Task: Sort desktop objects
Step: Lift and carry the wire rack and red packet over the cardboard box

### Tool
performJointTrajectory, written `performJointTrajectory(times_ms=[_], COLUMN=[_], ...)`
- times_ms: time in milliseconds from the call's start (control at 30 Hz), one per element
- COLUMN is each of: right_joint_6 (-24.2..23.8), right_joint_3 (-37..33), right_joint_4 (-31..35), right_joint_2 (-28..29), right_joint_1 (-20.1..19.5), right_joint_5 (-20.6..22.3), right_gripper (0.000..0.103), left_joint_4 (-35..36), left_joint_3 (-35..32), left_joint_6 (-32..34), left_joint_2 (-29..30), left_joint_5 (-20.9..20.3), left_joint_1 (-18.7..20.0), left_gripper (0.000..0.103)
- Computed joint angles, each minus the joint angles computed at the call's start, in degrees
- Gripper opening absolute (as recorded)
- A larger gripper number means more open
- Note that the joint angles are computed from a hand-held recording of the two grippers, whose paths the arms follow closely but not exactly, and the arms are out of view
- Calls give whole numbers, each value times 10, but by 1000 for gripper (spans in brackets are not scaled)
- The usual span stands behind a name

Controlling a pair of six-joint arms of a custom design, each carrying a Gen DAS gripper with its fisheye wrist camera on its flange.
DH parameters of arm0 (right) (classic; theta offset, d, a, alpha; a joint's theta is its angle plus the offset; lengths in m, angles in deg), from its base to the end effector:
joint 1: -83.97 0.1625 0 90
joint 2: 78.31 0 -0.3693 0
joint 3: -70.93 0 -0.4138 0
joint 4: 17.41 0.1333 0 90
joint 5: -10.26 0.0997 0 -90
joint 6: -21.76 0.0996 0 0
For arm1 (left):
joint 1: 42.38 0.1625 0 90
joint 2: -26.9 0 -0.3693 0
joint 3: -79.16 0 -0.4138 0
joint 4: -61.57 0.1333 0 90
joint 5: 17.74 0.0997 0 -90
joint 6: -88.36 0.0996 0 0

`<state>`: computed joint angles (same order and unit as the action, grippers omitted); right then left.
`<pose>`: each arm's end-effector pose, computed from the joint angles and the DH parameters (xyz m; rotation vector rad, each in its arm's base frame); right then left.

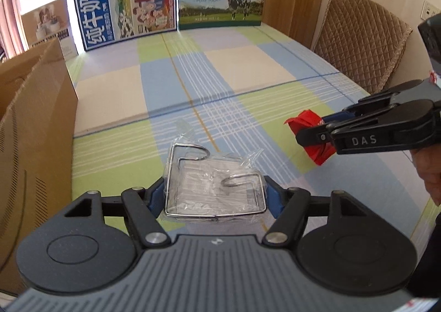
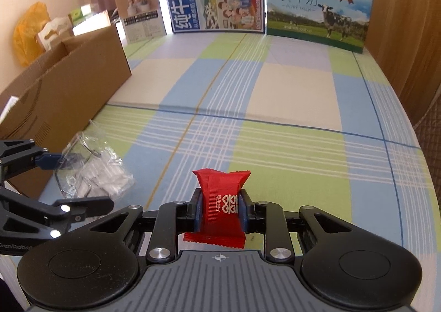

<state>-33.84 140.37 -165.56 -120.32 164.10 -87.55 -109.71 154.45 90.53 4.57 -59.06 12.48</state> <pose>-0.0153 -0.7868 0.1851 0.9995 -2.5000 0.5227 -0.2384 -0.7002 -0.0381 0.4917 2.2848 -0.8598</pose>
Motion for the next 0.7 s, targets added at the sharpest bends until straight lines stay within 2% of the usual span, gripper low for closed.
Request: performJointTrajectory(times_ms=[300, 700], right_joint_6=[21, 16], right_joint_3=[66, 122], right_joint_4=[-19, -19], right_joint_2=[-48, -72], right_joint_1=[16, 80], right_joint_5=[47, 101], right_gripper=[23, 23], left_joint_4=[-12, -32], left_joint_3=[63, 180], left_joint_6=[-27, -34], left_joint_2=[-57, -181], left_joint_5=[28, 136], left_joint_1=[-27, -60], left_gripper=[66, 66])
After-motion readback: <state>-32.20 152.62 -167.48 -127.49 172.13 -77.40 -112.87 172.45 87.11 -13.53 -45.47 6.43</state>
